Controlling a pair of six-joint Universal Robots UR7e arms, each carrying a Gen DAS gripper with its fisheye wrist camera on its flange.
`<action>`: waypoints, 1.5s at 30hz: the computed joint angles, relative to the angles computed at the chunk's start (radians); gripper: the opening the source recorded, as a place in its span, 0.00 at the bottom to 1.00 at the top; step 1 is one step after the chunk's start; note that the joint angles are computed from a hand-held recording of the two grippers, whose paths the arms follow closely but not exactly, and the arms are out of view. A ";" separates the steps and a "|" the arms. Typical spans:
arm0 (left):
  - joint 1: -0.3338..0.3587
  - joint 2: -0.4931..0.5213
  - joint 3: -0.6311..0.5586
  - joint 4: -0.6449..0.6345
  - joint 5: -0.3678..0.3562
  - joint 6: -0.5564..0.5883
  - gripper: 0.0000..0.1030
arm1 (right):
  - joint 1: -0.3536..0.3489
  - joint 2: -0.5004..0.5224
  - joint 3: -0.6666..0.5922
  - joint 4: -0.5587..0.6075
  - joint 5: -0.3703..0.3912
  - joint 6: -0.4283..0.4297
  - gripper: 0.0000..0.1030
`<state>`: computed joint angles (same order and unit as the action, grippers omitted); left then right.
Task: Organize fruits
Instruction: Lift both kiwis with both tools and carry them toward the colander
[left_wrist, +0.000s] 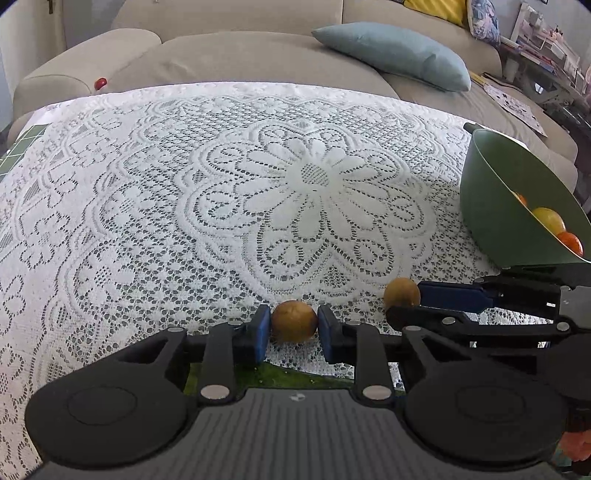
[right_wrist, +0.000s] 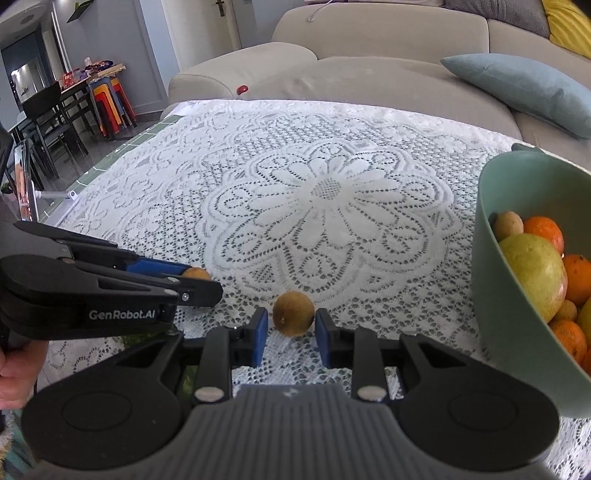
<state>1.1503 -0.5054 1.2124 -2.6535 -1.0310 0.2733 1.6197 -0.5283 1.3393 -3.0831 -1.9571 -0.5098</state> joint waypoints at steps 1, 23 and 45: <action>-0.001 0.000 0.000 -0.001 0.001 -0.001 0.29 | 0.000 0.002 -0.002 -0.003 0.000 -0.006 0.24; -0.052 -0.011 0.050 -0.111 -0.012 -0.080 0.29 | -0.002 -0.056 0.103 -0.301 0.052 -0.115 0.20; -0.153 0.111 -0.073 -0.145 -0.075 -0.092 0.29 | -0.044 -0.101 0.144 -0.588 -0.025 -0.219 0.20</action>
<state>0.9975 -0.3949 1.1394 -2.7982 -1.1056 0.1812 1.5754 -0.6296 1.4831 -3.6710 -1.9820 -0.7284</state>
